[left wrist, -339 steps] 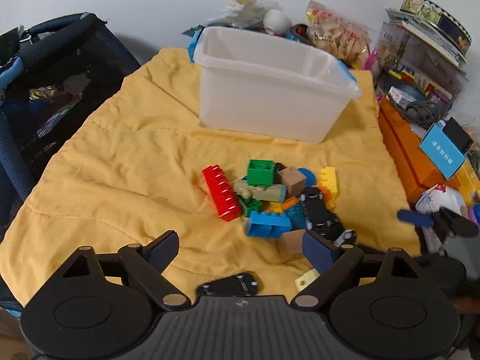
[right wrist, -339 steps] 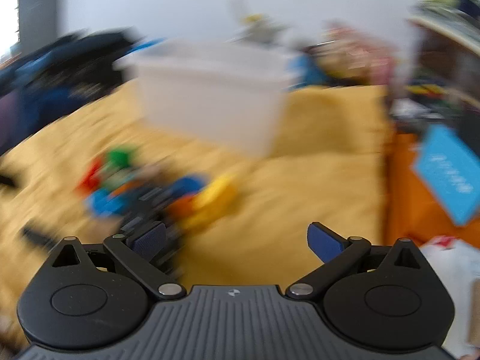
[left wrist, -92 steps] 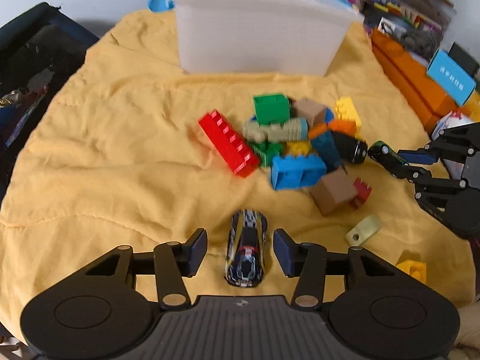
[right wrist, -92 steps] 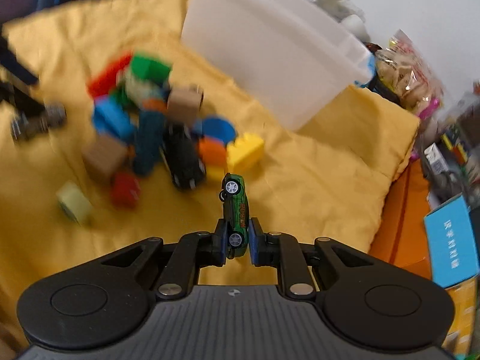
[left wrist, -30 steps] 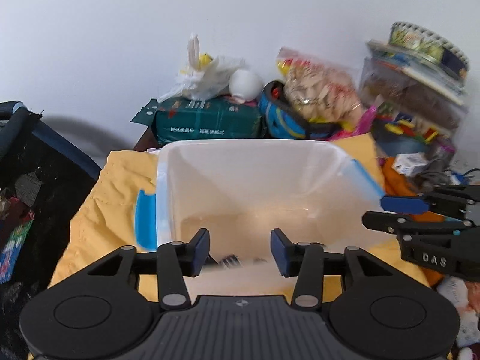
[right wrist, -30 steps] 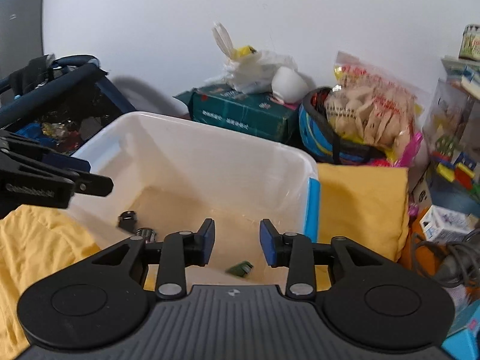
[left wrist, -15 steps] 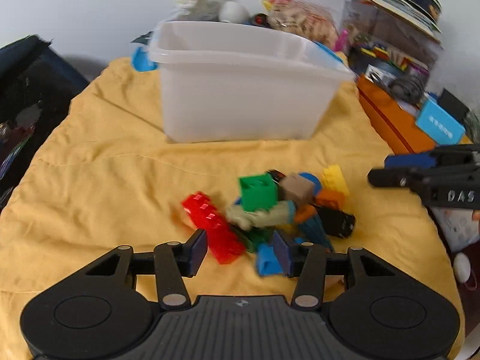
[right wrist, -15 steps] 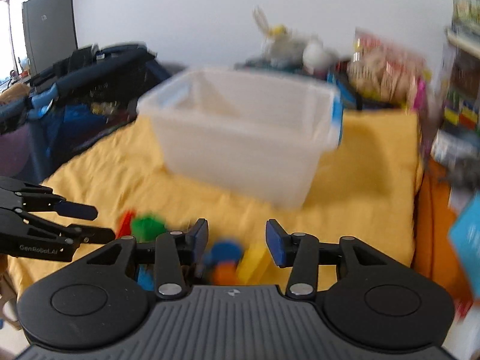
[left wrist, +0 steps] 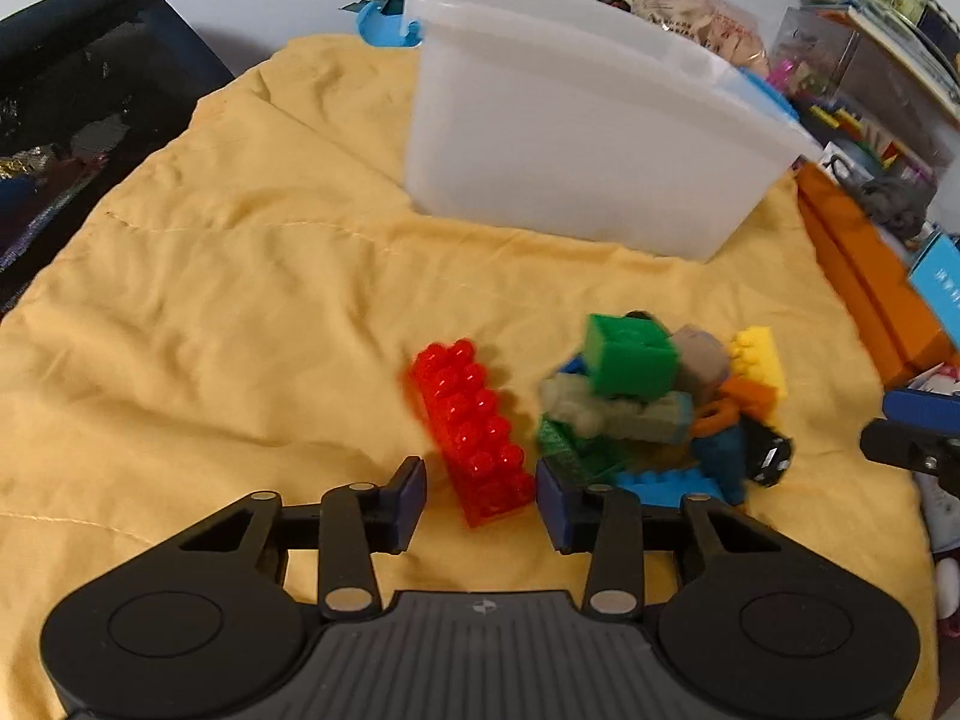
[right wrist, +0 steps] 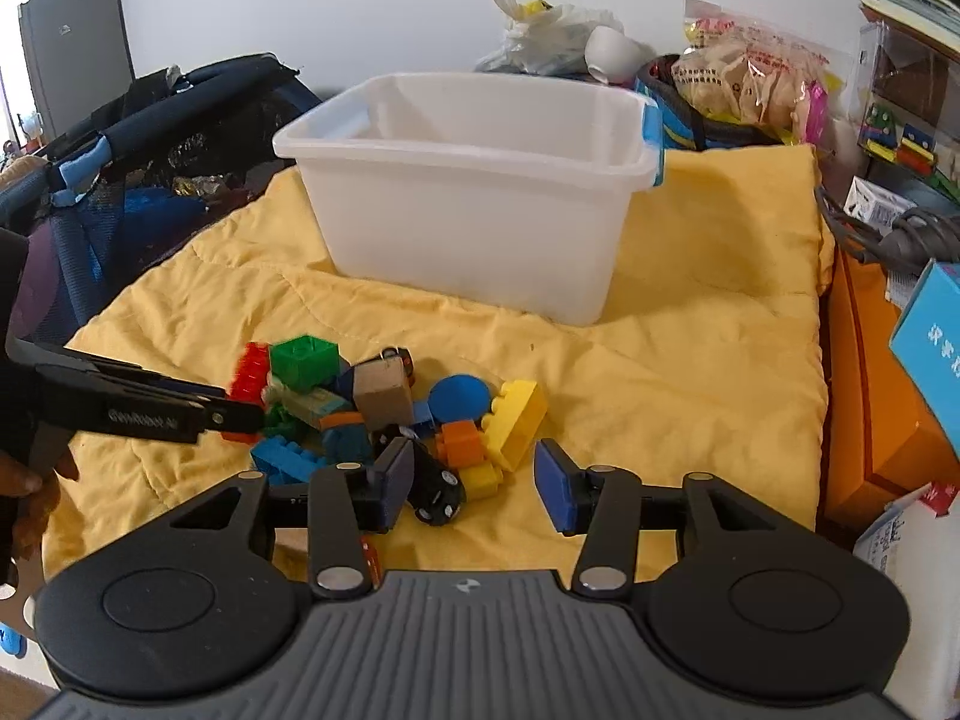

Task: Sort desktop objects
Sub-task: 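Grasp the long red Lego brick with the left tool, then grasp the yellow Lego brick with the right tool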

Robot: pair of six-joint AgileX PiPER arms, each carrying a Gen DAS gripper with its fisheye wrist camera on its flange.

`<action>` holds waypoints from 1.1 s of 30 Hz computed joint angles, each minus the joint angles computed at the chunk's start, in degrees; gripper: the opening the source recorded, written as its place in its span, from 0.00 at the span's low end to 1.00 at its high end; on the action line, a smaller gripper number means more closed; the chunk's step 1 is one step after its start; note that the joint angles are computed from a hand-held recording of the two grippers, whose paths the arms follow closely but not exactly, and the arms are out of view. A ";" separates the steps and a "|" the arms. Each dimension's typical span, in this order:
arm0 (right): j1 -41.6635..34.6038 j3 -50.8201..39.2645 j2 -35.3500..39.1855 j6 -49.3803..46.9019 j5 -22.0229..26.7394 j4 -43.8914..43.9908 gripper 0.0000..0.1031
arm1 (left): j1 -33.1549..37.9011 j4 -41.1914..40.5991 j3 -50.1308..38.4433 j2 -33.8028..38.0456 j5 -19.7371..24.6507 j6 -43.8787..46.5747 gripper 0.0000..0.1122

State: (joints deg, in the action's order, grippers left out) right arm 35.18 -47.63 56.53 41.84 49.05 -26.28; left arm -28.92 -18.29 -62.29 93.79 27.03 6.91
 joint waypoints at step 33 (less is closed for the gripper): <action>-4.99 -1.13 16.30 2.01 -4.19 -15.69 0.14 | -2.29 7.63 8.33 -8.88 2.08 -3.97 0.26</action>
